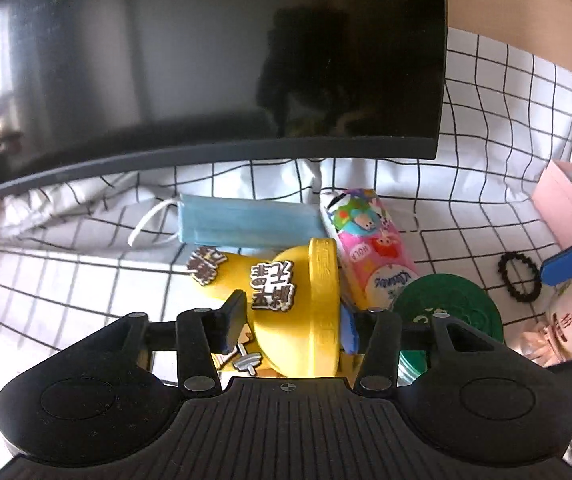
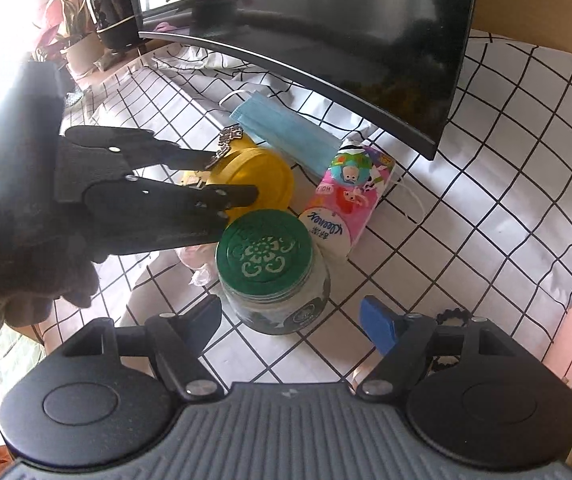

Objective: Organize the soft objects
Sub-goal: 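Close the left gripper on the yellow round toy and lift it, then grasp the crumpled pink tissue with the right gripper while the left gripper holds the yellow toy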

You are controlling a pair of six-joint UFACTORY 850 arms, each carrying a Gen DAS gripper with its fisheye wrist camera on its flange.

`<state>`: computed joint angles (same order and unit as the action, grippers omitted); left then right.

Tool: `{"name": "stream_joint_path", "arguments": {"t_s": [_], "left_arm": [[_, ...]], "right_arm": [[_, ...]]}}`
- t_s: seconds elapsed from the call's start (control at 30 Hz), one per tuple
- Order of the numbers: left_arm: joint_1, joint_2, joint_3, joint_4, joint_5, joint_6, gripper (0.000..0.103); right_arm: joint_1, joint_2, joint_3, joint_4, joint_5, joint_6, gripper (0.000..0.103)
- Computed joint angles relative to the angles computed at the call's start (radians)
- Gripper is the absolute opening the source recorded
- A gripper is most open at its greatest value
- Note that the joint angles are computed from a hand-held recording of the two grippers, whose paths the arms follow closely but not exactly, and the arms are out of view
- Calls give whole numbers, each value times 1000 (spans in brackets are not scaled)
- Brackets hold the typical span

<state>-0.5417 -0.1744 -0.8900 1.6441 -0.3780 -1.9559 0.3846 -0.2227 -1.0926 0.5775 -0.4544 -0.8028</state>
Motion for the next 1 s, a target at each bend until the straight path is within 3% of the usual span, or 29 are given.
{"name": "stream_joint_path", "arguments": {"t_s": [0.23, 0.4, 0.47, 0.6, 0.67, 0.73, 0.8, 0.9, 1.0], "left_arm": [[17, 3, 37, 243, 11, -365, 47], [11, -5, 33, 243, 1, -333, 49], [7, -9, 33, 243, -11, -328, 45], [16, 11, 69, 415, -15, -482, 43], [24, 42, 101, 505, -23, -624, 36], [10, 77, 132, 474, -86, -642, 23], [1, 127, 172, 456, -148, -666, 18], [26, 234, 249, 556, -162, -811, 13], [28, 303, 294, 489, -215, -756, 13]], "right_arm": [[-2, -3, 6, -11, 0, 21, 77], [0, 9, 16, -5, 26, 7, 77], [-2, 15, 20, 19, 39, -15, 77], [-4, 29, 34, 47, 72, -50, 77], [3, 32, 30, -1, 80, -19, 77], [18, 40, 22, -62, 94, 11, 77], [35, 46, 4, -91, 93, 12, 77], [71, 45, -45, -74, 62, -43, 77], [133, 10, -116, -146, -2, -50, 77]]}}
